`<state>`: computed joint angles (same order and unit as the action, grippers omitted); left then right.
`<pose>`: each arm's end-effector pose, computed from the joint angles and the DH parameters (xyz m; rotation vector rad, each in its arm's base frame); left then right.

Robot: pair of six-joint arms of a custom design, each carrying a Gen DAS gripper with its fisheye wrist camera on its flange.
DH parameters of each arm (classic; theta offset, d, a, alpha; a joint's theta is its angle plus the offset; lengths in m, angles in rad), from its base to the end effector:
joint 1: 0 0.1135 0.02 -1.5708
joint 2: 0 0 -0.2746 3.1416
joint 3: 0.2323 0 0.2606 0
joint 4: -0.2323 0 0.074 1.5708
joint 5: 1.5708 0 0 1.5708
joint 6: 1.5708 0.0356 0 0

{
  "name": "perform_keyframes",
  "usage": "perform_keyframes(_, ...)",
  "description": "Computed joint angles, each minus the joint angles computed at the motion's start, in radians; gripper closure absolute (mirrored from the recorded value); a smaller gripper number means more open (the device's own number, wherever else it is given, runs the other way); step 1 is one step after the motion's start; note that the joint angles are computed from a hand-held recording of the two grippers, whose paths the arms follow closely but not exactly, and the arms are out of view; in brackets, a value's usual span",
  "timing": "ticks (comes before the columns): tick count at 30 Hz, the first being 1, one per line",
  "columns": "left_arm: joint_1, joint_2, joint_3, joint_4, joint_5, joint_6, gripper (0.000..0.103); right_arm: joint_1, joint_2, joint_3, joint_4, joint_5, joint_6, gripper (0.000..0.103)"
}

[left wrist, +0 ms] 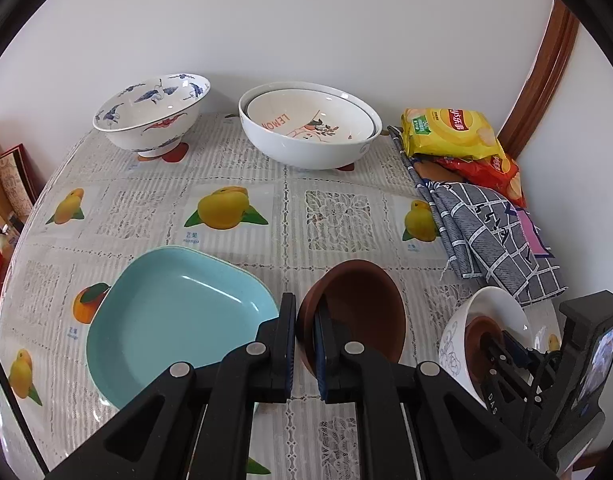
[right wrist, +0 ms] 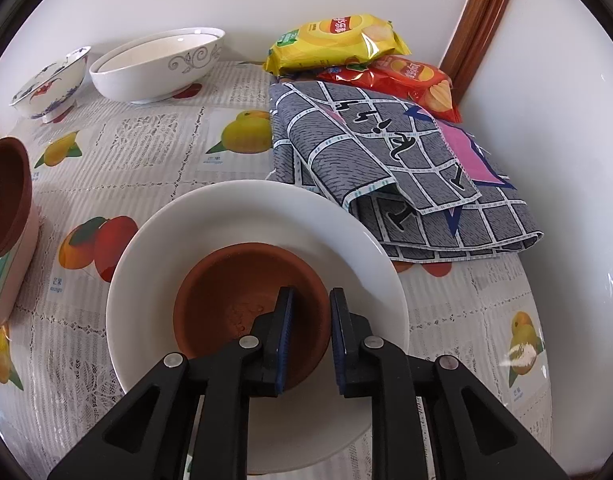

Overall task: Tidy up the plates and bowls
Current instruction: 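Open the right gripper to release the brown bowl and withdraw, then lower the left gripper's brown bowl onto the brown bowl and open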

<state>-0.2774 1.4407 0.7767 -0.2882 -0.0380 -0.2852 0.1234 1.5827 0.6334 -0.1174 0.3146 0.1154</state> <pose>0.2741 -0.0766 0.1875 -0.0252 2.5313 -0.1784 0.2711 0.0225 0.1224 0.0953 2.5876 -0.3281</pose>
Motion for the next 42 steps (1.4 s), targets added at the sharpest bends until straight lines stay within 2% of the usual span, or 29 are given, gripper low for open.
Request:
perform_keyframes(6,-0.015,-0.035,-0.014,-0.023,-0.015,-0.005,0.094,-0.009,-0.016,-0.009,0.004,-0.031,-0.007,0.083)
perform_keyframes(8,-0.026,-0.051,-0.017,-0.031,-0.023,-0.010,0.094,-0.011,-0.047,-0.019,-0.007,-0.037,-0.003,0.078)
perform_keyframes(11,-0.050,-0.072,-0.016,-0.043,-0.035,-0.020,0.094,-0.030,-0.130,-0.050,-0.024,-0.058,0.005,0.073)
perform_keyframes(19,-0.148,-0.109,-0.014,-0.060,-0.058,-0.072,0.094,-0.091,-0.361,-0.096,-0.133,-0.091,-0.009,0.069)
perform_keyframes(29,-0.294,-0.094,0.015,-0.067,-0.101,-0.138,0.094,-0.273,-0.606,-0.139,-0.269,-0.191,-0.093,0.067)
perform_keyframes(42,-0.386,0.025,0.063,-0.038,-0.121,-0.184,0.094,-0.482,-0.643,-0.178,-0.277,-0.343,-0.195,0.067)
